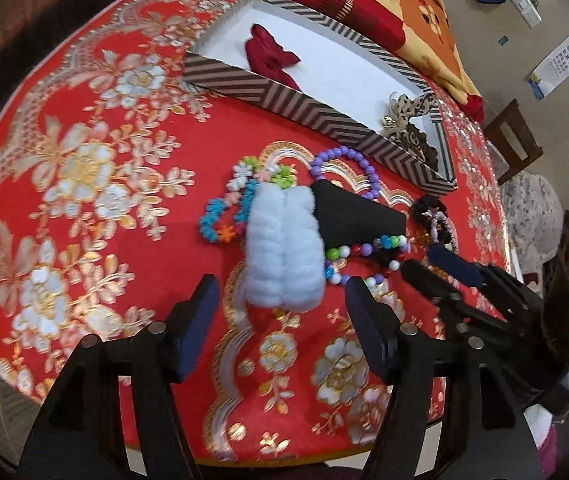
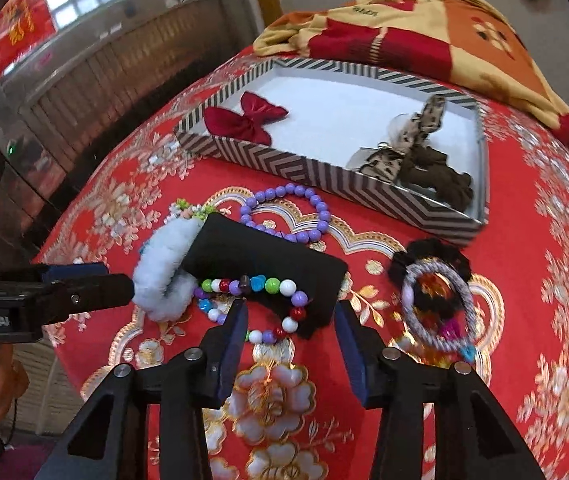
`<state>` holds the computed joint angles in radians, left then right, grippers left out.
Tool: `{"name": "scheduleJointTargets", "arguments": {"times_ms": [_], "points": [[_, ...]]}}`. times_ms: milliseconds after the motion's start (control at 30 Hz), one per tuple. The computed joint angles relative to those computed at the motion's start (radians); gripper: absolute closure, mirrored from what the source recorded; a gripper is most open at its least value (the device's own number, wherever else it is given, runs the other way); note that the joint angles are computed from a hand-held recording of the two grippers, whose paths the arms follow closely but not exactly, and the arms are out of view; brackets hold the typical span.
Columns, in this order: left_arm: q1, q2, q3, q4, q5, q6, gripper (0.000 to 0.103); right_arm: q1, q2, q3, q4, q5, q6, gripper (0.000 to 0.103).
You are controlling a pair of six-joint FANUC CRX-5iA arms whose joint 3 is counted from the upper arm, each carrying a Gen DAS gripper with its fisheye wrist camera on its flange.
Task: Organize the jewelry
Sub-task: 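Grasp the white fluffy hair tie with the left tool while the right tool grasps the multicolour bead bracelet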
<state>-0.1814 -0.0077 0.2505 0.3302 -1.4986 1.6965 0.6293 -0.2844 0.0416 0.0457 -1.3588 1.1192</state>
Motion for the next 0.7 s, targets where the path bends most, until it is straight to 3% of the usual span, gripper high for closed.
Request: {"name": "scheduleJointTargets", "arguments": {"times_ms": [233, 300, 333, 467, 533, 700], "points": [[-0.017, 0.043, 0.01, -0.009, -0.004, 0.011, 0.038, -0.029, 0.028, -0.005, -0.032, 0.0, 0.048, 0.081], [-0.024, 0.042, 0.006, -0.02, 0.005, 0.002, 0.047, -0.031, 0.026, -0.009, -0.038, 0.007, 0.057, 0.09], [-0.029, 0.043, 0.006, -0.029, 0.005, -0.001, 0.062, -0.03, 0.025, -0.011, -0.034, 0.006, 0.056, 0.092], [-0.034, 0.028, -0.009, -0.029, 0.024, -0.025, 0.065, -0.036, 0.006, -0.006, -0.057, 0.005, 0.049, 0.094], [-0.033, 0.016, -0.009, -0.031, 0.03, -0.031, 0.074, -0.035, -0.012, 0.0, -0.055, 0.008, 0.04, 0.094], [-0.006, -0.022, -0.004, -0.018, 0.036, -0.046, 0.075, -0.026, -0.053, 0.027, -0.037, 0.014, 0.015, 0.094]]}}
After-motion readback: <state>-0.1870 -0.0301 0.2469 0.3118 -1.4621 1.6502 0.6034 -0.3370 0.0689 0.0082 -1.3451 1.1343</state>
